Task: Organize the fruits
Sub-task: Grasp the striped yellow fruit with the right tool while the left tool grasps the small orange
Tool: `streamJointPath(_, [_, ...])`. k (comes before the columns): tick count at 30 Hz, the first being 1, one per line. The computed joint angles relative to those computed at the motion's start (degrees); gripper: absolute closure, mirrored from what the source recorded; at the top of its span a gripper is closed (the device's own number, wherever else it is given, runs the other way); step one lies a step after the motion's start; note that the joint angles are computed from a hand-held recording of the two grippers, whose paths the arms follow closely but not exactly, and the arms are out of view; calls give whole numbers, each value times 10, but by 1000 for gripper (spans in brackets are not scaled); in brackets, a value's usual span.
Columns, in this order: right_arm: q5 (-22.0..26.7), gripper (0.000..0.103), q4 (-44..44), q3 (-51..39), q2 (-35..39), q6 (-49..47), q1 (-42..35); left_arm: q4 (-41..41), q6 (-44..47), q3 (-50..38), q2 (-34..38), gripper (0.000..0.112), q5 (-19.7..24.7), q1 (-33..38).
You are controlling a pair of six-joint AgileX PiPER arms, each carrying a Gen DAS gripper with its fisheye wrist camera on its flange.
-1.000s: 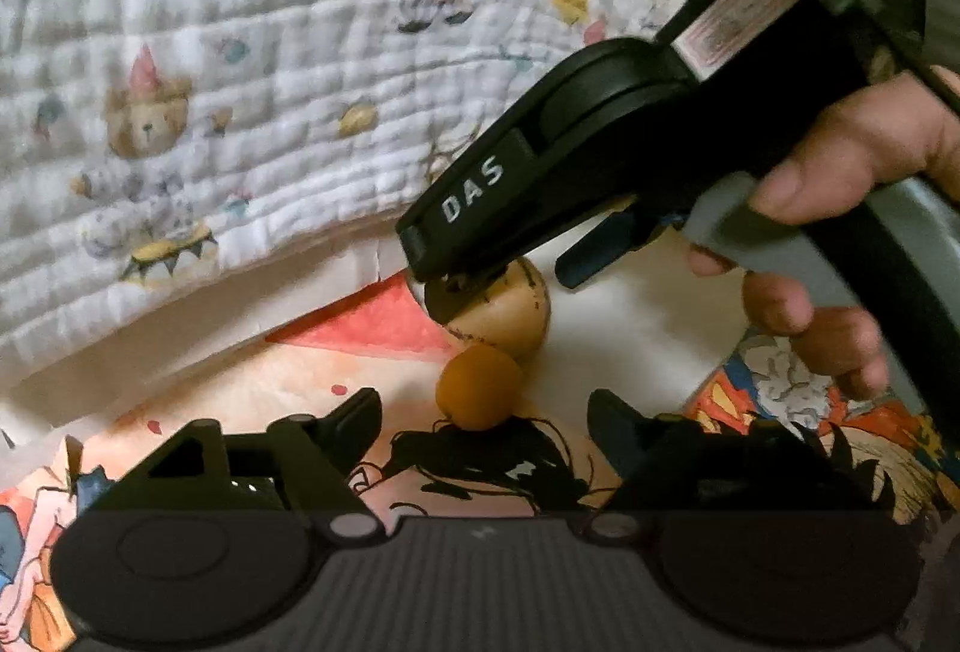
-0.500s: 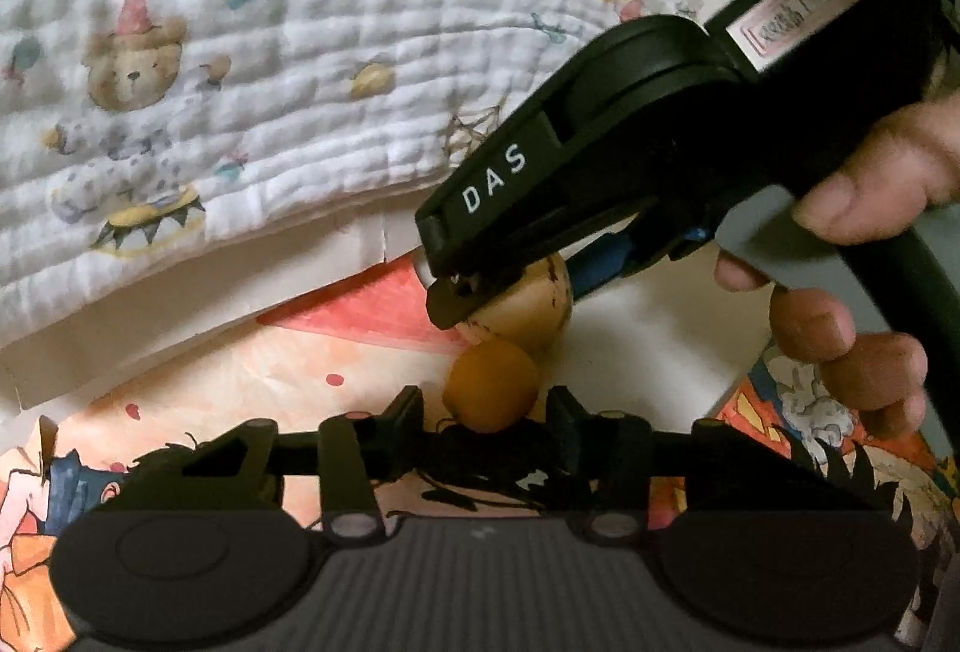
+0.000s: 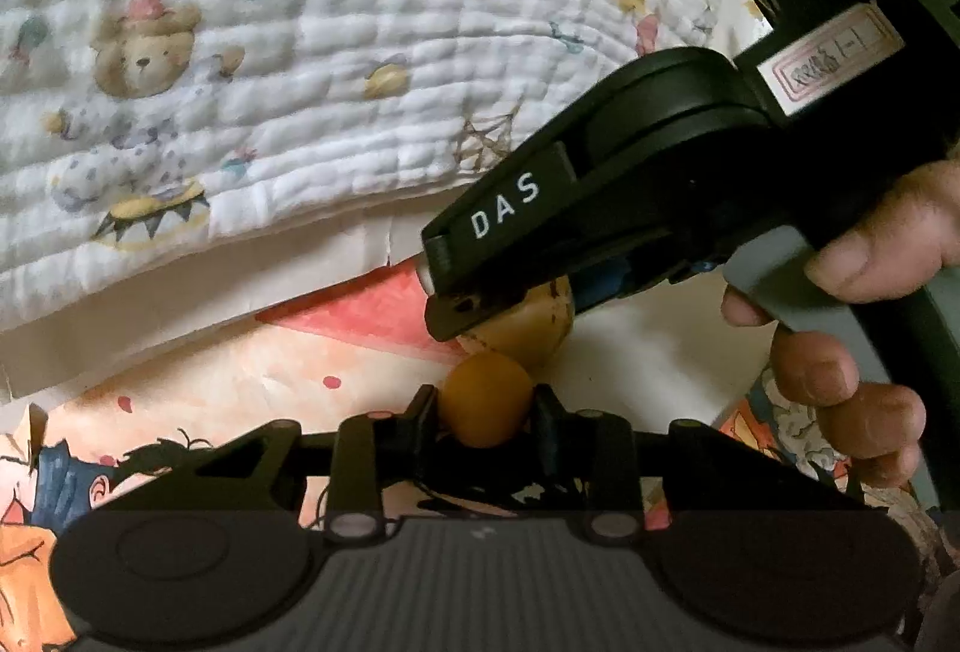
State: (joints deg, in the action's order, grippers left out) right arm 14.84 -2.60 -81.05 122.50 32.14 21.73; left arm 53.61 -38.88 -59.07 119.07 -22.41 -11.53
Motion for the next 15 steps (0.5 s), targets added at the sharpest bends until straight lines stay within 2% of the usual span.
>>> streamJointPath(8, [-38,50,7,40,-14,16,-1,25,-24,28,-35,76,9,7])
streamJointPath(13, [-65,50,78,75,-31,-40,-4,18,-12,56,-63,76,14,13])
streamJointPath(15, [-78,50,144,98,-47,-108,-8,18,-13,68,-75,76,14,17])
